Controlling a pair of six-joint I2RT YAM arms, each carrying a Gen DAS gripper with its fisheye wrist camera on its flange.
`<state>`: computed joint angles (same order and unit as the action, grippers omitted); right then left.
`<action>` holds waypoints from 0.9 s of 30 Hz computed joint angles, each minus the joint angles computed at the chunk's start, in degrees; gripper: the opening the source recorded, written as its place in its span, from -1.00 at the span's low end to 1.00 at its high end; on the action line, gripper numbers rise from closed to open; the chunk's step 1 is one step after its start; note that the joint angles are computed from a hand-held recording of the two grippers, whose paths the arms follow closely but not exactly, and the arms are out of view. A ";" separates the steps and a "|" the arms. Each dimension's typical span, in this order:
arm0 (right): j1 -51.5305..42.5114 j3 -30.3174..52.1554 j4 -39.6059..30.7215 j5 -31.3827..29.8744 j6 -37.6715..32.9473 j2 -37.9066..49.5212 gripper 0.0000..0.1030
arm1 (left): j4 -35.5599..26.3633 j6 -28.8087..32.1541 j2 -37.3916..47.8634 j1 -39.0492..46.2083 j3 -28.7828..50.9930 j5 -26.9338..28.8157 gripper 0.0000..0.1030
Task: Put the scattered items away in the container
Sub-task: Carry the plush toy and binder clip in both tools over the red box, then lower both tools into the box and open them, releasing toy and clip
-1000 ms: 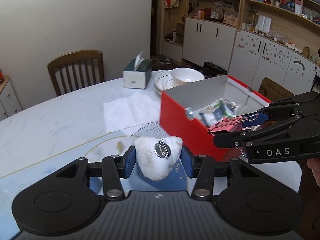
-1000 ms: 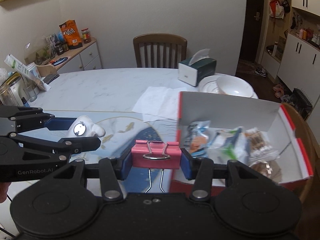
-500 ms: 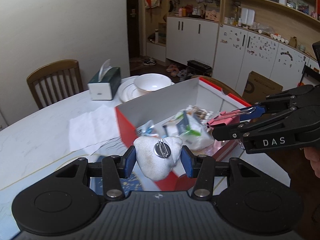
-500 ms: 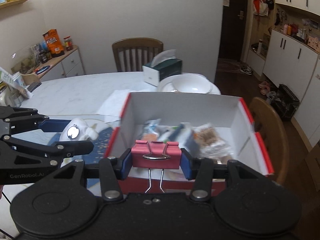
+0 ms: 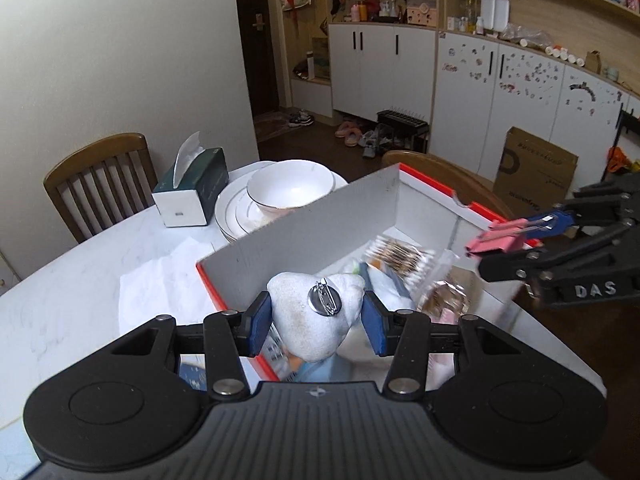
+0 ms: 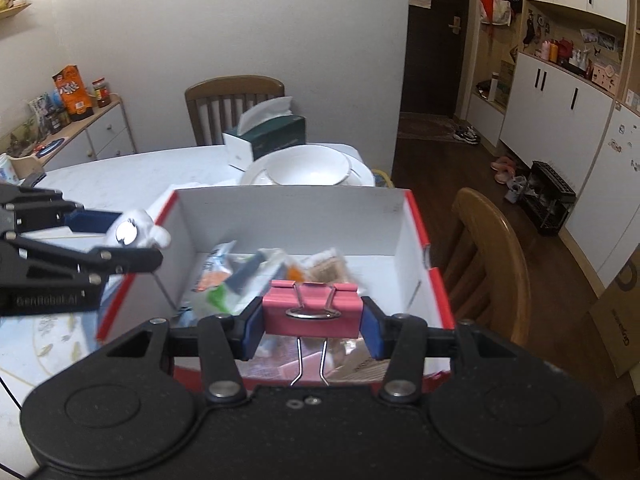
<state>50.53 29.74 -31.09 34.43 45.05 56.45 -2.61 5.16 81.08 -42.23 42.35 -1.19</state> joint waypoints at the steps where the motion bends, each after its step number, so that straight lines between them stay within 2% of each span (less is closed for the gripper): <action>1: -1.41 -0.62 0.95 -0.88 -1.23 -0.29 -0.06 | 0.00 0.08 1.45 -0.08 1.25 -0.49 -0.09; 12: -11.60 -4.05 10.55 -8.96 -10.56 3.88 -0.06 | -1.52 2.60 16.98 -0.18 12.29 -4.31 -0.09; 19: -15.00 -3.79 15.13 -13.41 -15.92 10.00 -0.06 | -3.48 5.69 23.74 -0.91 17.28 -8.01 -0.09; 27: -16.02 -3.52 18.01 -15.69 -19.72 14.21 -0.06 | -5.26 6.70 27.45 -2.12 20.00 -7.93 -0.09</action>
<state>34.51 26.23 -13.08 18.74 25.33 70.66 -7.86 11.87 108.53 -44.35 62.35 -9.12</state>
